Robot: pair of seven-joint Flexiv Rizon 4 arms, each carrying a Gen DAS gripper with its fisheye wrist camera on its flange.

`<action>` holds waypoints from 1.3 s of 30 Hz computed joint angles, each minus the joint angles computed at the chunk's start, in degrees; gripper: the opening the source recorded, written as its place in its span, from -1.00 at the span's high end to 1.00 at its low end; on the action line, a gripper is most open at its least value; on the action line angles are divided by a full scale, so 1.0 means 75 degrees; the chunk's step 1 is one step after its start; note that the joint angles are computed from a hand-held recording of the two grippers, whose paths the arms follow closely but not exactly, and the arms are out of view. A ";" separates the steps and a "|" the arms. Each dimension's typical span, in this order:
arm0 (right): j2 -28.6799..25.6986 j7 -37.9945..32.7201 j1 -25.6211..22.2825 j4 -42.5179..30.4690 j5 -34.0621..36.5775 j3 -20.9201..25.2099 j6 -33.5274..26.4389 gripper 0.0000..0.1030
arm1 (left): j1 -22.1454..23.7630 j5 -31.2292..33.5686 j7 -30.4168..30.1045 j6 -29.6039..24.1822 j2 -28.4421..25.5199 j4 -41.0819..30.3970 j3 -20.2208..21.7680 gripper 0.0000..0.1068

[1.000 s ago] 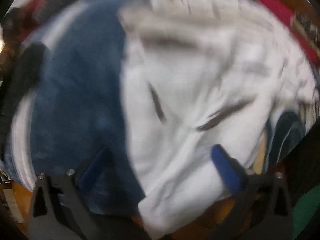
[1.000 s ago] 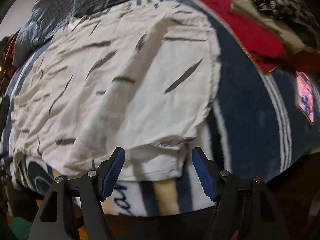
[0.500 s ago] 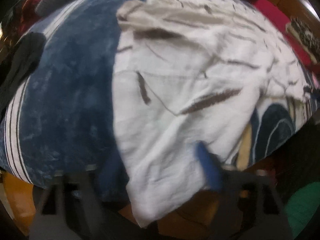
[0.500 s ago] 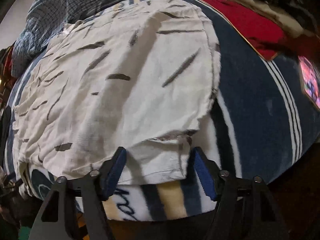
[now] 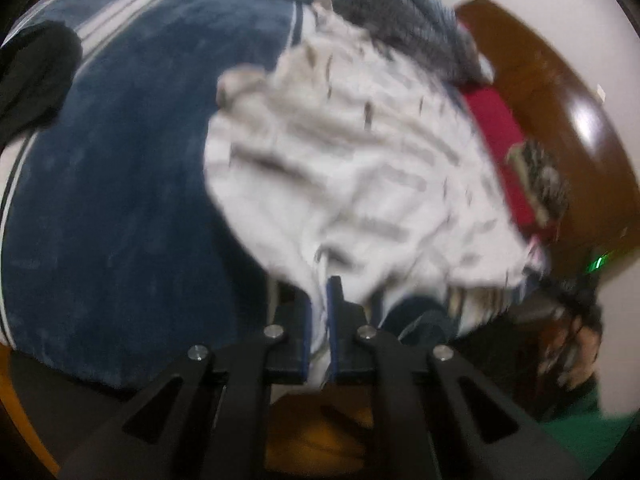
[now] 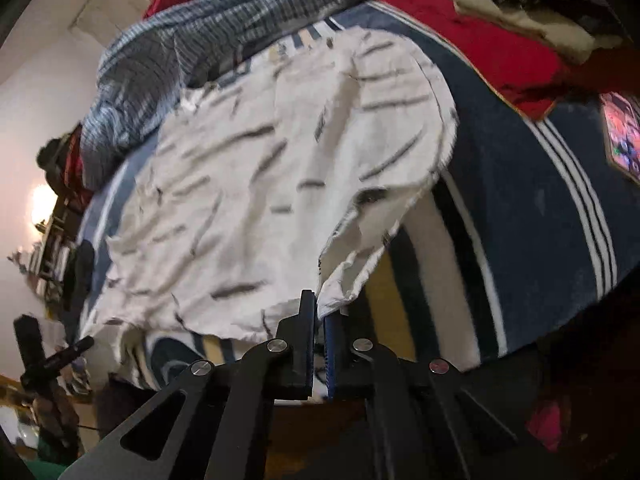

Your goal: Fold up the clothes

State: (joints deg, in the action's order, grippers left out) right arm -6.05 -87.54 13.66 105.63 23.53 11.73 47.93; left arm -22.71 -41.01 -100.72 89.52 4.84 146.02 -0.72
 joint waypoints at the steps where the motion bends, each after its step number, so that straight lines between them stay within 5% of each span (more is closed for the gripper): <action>1: -0.0084 0.0034 0.0037 -0.0122 -0.0094 -0.0020 0.0068 0.92 | -0.0439 -0.1165 0.0899 0.0207 -0.0218 -0.0256 0.0186 0.88; 2: -0.0222 -0.0023 0.0053 -0.0304 -0.0132 -0.0034 0.0072 0.92 | -0.0665 -0.2121 0.1677 0.0310 -0.0366 -0.0539 0.0258 0.88; 4: -0.0564 -0.0032 0.0076 -0.0722 -0.0292 -0.0074 0.0146 0.92 | -0.0476 -0.2540 0.2345 0.0404 -0.0696 -0.1179 0.0333 0.88; 7: -0.1222 0.0117 0.0067 -0.1516 -0.0587 -0.0149 0.0401 0.92 | -0.0145 -0.0401 0.1427 -0.0171 -0.1360 -0.2416 0.1242 0.88; 9: -0.1803 0.0410 0.0136 -0.2168 -0.1146 -0.0291 0.0559 0.92 | 0.0709 0.0465 0.1174 -0.0969 -0.1968 -0.3501 0.1100 0.82; 11: -0.2489 0.0841 0.0207 -0.2976 -0.1770 -0.0467 0.0425 0.92 | 0.1325 0.1727 0.0062 -0.2115 -0.2703 -0.4745 0.1280 0.83; 15: -0.4346 0.2084 0.0178 -0.5465 -0.2592 -0.0715 -0.1556 0.76 | 0.2155 0.2125 -0.1129 -0.4051 -0.3754 -0.6660 0.1406 0.53; 17: -0.5042 0.2431 0.0154 -0.6519 -0.2764 -0.0680 -0.2525 0.72 | 0.2474 0.2283 -0.0917 -0.4339 -0.3773 -0.7102 0.1202 0.45; 19: -0.5195 0.2231 0.0178 -0.6771 -0.2859 -0.0597 -0.2607 0.71 | 0.2548 0.2934 -0.0967 -0.4428 -0.3685 -0.7446 0.1267 0.01; 21: -0.5039 0.1964 0.0159 -0.6490 -0.2824 -0.0480 -0.2112 0.69 | 0.2373 0.3931 -0.1350 -0.4279 -0.3404 -0.7357 0.1544 -0.56; 22: -0.4915 0.1815 0.0140 -0.6285 -0.2791 -0.0415 -0.1879 0.56 | 0.2305 0.4360 -0.1497 -0.4284 -0.3258 -0.7237 0.1631 -0.61; 26: -0.4235 0.1127 0.0092 -0.5118 -0.2702 -0.0181 -0.1216 -0.11 | 0.2429 0.4818 -0.0993 -0.4356 -0.2684 -0.5864 0.1166 -0.60; 30: -0.3448 -0.0037 -0.0039 -0.3664 -0.2509 0.0207 -0.0600 -0.11 | 0.2212 0.6069 -0.1134 -0.4336 -0.2460 -0.4894 0.0925 -0.58; 34: -0.2953 -0.1478 0.0092 -0.2744 -0.3042 0.0236 -0.0617 -0.21 | 0.1872 0.7530 -0.1222 -0.5035 -0.2615 -0.5019 0.0838 -0.58; 37: -0.2842 -0.1810 0.0363 -0.2329 -0.3682 -0.0084 -0.0470 -0.23 | 0.2054 0.7069 -0.1112 -0.5216 -0.2677 -0.4917 0.0648 -0.59; 39: -0.2825 -0.1841 0.0468 -0.2107 -0.4032 -0.0244 -0.0186 -0.23 | 0.2385 0.6014 -0.0804 -0.4689 -0.2581 -0.4400 0.0435 -0.59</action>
